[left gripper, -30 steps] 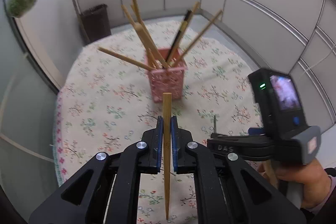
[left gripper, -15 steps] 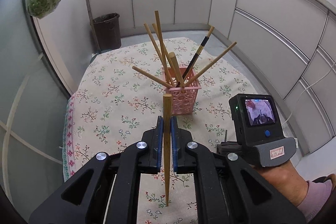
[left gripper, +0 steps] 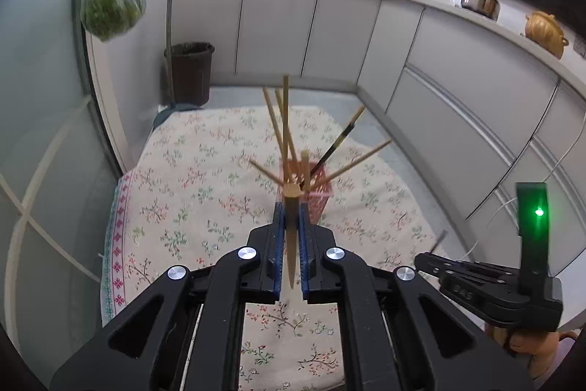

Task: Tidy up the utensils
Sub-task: 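Carry both chopsticks over the pink basket and drop them in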

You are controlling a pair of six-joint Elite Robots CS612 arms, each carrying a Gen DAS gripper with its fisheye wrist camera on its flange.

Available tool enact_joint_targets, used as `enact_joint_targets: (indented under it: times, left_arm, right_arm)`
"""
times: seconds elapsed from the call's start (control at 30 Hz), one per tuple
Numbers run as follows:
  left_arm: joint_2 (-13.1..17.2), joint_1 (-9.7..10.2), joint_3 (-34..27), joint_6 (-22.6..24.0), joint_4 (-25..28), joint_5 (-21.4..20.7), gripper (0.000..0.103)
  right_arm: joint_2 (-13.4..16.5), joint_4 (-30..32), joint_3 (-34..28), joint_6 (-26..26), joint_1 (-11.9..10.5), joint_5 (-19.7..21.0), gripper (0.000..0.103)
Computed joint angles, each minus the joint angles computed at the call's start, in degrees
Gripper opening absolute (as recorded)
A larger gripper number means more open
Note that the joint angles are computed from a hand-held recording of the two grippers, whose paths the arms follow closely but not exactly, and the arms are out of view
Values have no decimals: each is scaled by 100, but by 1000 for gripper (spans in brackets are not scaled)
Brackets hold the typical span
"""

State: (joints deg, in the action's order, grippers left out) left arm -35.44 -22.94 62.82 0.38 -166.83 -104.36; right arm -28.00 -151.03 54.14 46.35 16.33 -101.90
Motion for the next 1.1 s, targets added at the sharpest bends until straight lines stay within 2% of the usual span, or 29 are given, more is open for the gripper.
enact_joint_targets:
  times: [0.13,0.27,0.4,0.57,0.63,0.8,0.87,0.93,1.0,1.03,1.1]
  left_arm:
    - [-76,18,-125,-11,11,-255,7]
    - [-108,7,-391,79,137,-527,7]
    - [-25,7,-822,-45,135,-731,7]
    - [253,-58,-1500,-166,98,-544,7]
    - [416,-95,-1776,-198,78,-319,7]
    - [965,-159,-2673,-262,519,0,7]
    - [1210,-197,-3036,-102,862,184,8]
    - [1408,-209,-3293,-48,1167,184,8]
    - [1499,-176,-3331,-182,1130,96,20]
    - [1506,-155,-3311,-286,1062,91,29]
    - [1453,-87,-3174,-564,868,37,30]
  right_arm:
    - [-362,-473,448,-235,-29,-132,5]
    - [-615,-870,617,-362,-88,-142,5]
    - [-873,-1332,738,-585,-132,-132,5]
    - [-1025,-1713,695,-860,-159,-98,5]
    - [-1044,-1809,637,-953,-167,-108,5]
    - [-894,-1856,268,-1161,-196,-190,5]
    - [-782,-1818,88,-1260,-207,-226,5]
    - [-626,-1717,-147,-1319,-216,-236,5]
    - [-505,-1673,-317,-1326,-234,-154,5]
    - [-435,-1646,-422,-1367,-232,-198,5]
    - [-289,-1599,-635,-1467,-221,-304,5]
